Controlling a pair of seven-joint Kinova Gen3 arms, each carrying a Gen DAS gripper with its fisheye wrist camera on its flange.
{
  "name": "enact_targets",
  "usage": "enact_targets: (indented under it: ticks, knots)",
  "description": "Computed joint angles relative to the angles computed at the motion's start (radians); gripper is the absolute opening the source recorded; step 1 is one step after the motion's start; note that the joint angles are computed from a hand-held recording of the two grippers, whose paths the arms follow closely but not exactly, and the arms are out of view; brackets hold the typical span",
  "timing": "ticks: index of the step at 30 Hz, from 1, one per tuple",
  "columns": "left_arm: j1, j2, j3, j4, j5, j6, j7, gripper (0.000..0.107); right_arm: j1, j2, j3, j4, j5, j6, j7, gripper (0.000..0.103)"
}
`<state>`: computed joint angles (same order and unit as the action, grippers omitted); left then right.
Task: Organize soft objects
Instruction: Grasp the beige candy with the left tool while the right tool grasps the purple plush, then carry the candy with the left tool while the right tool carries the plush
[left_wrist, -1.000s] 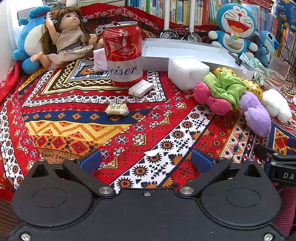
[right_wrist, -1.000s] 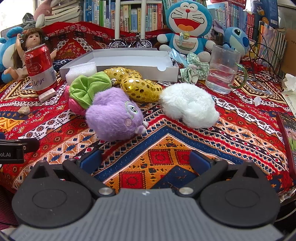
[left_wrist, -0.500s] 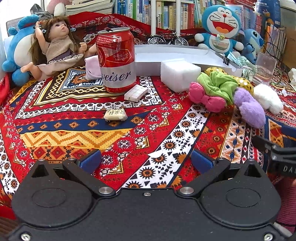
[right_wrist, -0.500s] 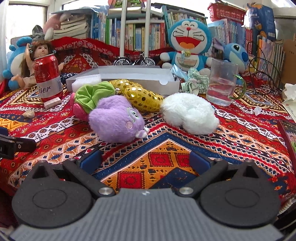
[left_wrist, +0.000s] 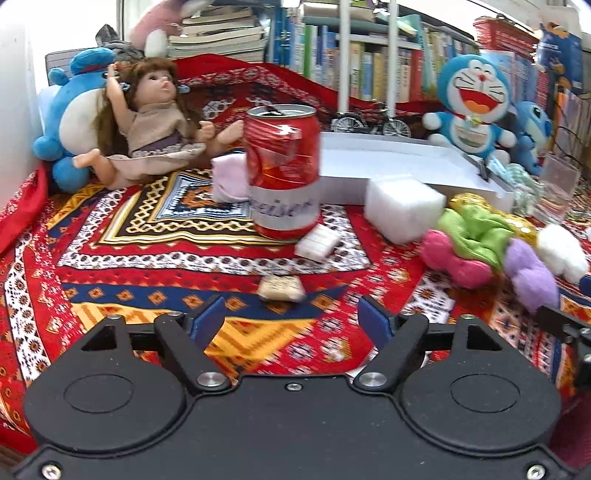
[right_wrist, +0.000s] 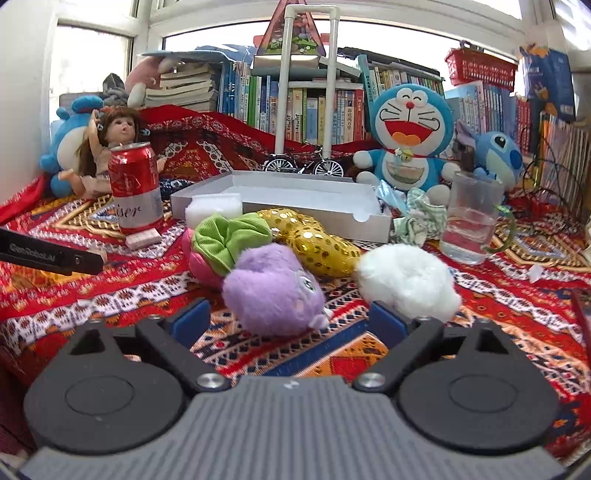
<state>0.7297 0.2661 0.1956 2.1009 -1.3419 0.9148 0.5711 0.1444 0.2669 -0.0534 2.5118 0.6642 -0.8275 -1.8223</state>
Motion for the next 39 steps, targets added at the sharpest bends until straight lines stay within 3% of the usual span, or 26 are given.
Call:
enact_targets:
  ticks: [7, 15, 25, 32, 39]
  knots:
    - [-0.029, 0.015, -0.021, 0.011, -0.042, -0.035, 0.036, 0.065, 0.004, 0.024, -0.003, -0.003, 0.007, -0.047, -0.002, 0.093]
    - [-0.045, 0.035, -0.024, 0.015, -0.090, -0.062, 0.091, 0.052, 0.008, 0.041, -0.016, -0.038, 0.023, -0.017, -0.095, 0.092]
    - [-0.048, 0.042, -0.018, 0.024, -0.135, -0.060, 0.138, 0.027, 0.007, 0.048, -0.025, -0.068, 0.044, 0.039, -0.177, 0.084]
    - [-0.051, 0.032, -0.007, 0.032, -0.154, -0.066, 0.145, 0.026, -0.001, 0.037, -0.032, -0.081, 0.054, 0.084, -0.208, 0.079]
    - [-0.048, 0.015, 0.008, 0.038, -0.167, -0.073, 0.148, 0.025, -0.044, 0.014, -0.023, -0.048, -0.036, 0.073, -0.119, 0.062]
